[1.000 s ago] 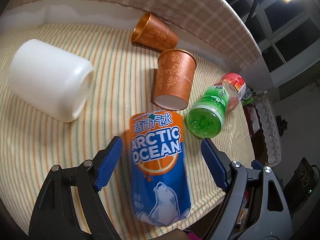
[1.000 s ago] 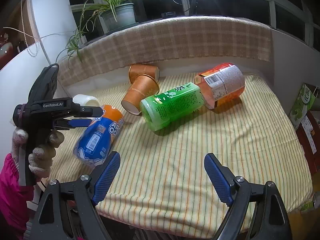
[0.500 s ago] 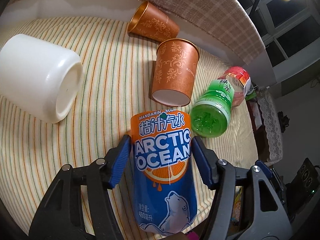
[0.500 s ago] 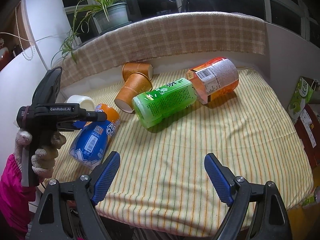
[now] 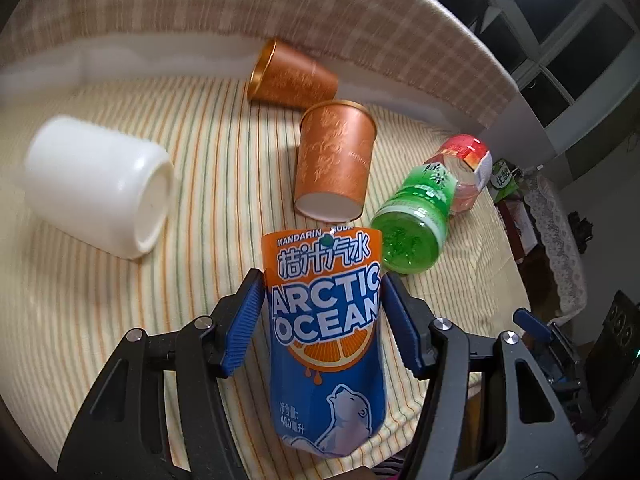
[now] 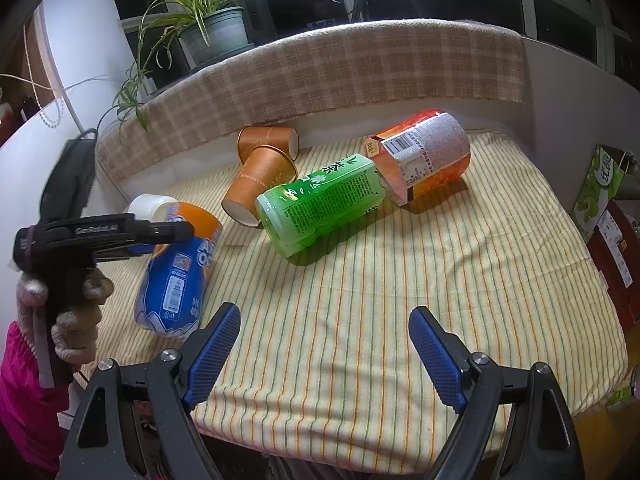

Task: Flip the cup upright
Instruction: 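Lift and rotate the cup with the left tool, open end up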

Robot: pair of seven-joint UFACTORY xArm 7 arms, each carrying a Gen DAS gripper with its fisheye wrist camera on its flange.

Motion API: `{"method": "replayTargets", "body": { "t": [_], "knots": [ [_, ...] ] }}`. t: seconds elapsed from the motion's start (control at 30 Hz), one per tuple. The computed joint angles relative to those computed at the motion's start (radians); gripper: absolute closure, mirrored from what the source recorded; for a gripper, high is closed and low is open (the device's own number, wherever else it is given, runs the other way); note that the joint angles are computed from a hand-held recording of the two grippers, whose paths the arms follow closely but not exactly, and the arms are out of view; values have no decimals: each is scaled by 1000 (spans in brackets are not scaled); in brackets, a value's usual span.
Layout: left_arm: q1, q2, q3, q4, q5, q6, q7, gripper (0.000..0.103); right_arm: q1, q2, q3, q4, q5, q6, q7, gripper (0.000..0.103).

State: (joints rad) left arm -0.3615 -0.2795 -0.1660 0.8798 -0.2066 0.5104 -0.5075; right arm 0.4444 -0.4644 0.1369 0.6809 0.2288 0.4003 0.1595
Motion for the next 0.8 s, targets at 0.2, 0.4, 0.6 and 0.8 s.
{"method": "replayTargets", "body": {
  "t": [0.2,0.4,0.6,0.8],
  "knots": [
    [48,-58,-60,-21,154,-5,-114,42,4,3,2,3,1,-2,0,15],
    [87,-103,-118,-23,304,-1,-214,43,5,6,2,7,1,2,4,15],
    [112,-117,-159,-10,422,13,-286,43,11,8,1,9,8,3,1,15],
    [119,-111,-184,6,510,33,-334,43,11,11,3,12,8,4,2,15]
  ]
}}
